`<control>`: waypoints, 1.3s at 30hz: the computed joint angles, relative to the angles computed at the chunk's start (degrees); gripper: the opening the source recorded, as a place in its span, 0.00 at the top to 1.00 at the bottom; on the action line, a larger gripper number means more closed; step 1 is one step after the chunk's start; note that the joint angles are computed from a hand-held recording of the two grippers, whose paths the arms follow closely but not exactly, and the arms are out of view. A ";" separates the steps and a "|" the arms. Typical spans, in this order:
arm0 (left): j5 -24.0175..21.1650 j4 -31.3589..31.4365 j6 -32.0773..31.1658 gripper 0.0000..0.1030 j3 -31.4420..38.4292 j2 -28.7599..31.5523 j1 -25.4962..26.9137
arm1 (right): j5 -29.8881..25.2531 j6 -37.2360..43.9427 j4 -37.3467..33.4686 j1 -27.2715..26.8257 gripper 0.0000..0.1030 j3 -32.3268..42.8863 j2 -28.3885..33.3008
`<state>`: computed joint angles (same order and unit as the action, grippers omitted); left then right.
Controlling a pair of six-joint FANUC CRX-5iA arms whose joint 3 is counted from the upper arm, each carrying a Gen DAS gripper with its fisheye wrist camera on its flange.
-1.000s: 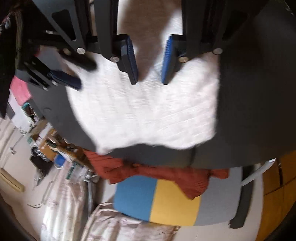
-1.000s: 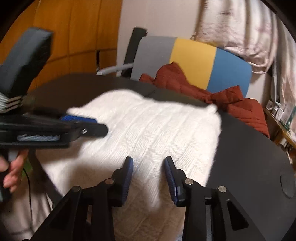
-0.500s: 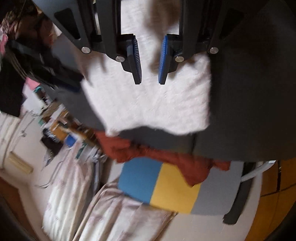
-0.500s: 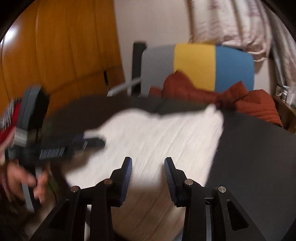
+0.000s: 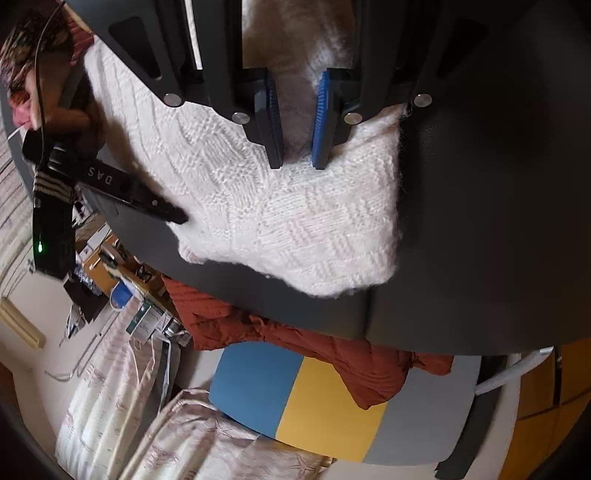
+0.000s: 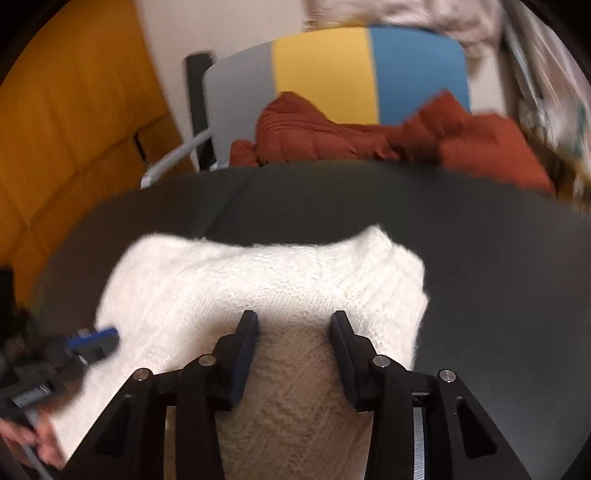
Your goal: Fold clothes
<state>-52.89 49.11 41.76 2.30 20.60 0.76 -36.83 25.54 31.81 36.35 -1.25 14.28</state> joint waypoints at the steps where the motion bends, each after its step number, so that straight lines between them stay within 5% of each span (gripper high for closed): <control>1: -0.05 0.48 0.04 0.83 -0.08 0.13 0.02 | 0.61 -0.26 0.53 -0.10 0.60 -0.52 -0.18; 4: -1.20 2.75 -0.64 0.84 -0.77 -0.05 0.53 | 1.40 1.66 -0.92 -0.40 0.58 -0.46 -0.63; 8: -3.35 9.78 0.30 0.80 -4.52 -2.10 2.81 | 6.91 -6.43 3.31 -0.38 0.53 -6.55 -5.91; 10: -2.77 12.80 0.36 0.73 -6.95 -3.62 4.07 | 9.53 -12.92 7.32 0.03 0.35 -10.97 -9.10; 13: -4.22 12.18 3.07 0.70 -6.59 -3.43 5.58 | 10.75 -15.94 6.05 1.10 0.33 -14.97 -12.98; 19: -9.59 10.77 12.36 0.58 -3.06 0.76 7.19 | 16.07 -16.46 -6.67 0.69 0.20 -19.55 -17.69; 26: -14.64 13.01 17.22 0.54 0.61 5.82 7.05 | 15.27 8.80 -45.87 -4.78 0.18 -11.29 -15.83; 30: -17.19 9.74 20.04 0.48 5.48 8.99 6.60 | 12.84 17.12 -58.80 -8.07 0.18 -6.86 -12.87; 32: -18.34 7.55 21.38 0.41 7.99 10.43 6.43 | 12.55 18.49 -61.00 -8.61 0.18 -5.52 -11.69; 39: -21.88 6.51 22.44 0.40 12.52 13.77 5.78 | 8.12 22.76 -64.17 -9.60 0.14 1.75 -6.05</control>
